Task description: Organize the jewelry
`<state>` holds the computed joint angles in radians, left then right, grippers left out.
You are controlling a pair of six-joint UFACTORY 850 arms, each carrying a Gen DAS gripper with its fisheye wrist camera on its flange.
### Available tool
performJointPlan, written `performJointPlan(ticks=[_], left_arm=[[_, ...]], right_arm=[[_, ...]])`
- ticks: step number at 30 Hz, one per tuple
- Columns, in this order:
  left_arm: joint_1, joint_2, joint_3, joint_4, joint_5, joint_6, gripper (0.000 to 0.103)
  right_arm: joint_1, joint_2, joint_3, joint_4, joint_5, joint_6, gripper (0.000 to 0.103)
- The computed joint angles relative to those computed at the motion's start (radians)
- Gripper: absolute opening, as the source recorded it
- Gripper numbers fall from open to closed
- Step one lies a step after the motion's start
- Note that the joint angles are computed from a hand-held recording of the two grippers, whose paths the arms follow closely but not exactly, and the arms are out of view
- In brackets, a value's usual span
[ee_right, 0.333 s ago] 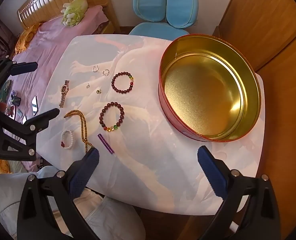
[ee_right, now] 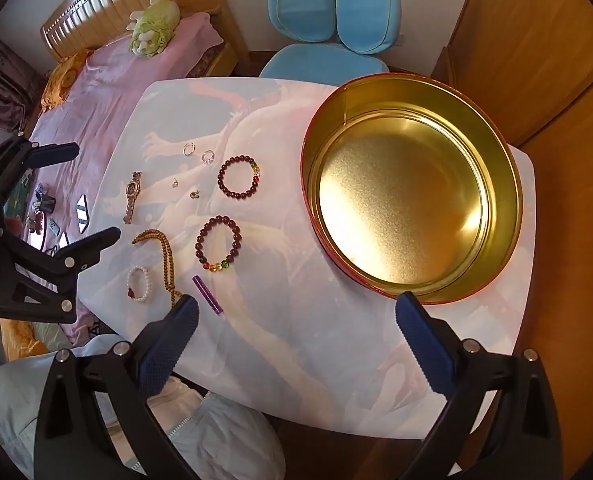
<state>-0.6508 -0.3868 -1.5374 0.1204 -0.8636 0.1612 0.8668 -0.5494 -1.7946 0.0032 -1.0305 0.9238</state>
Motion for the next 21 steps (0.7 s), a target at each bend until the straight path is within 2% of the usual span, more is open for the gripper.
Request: performJointPlan(ticks=[21], left_arm=[[-0.034, 0.024, 0.028, 0.028, -0.008, -0.058, 0.098]], right_arm=[[0.028, 0.022, 0.016, -0.044, -0.036, -0.015, 0.1]])
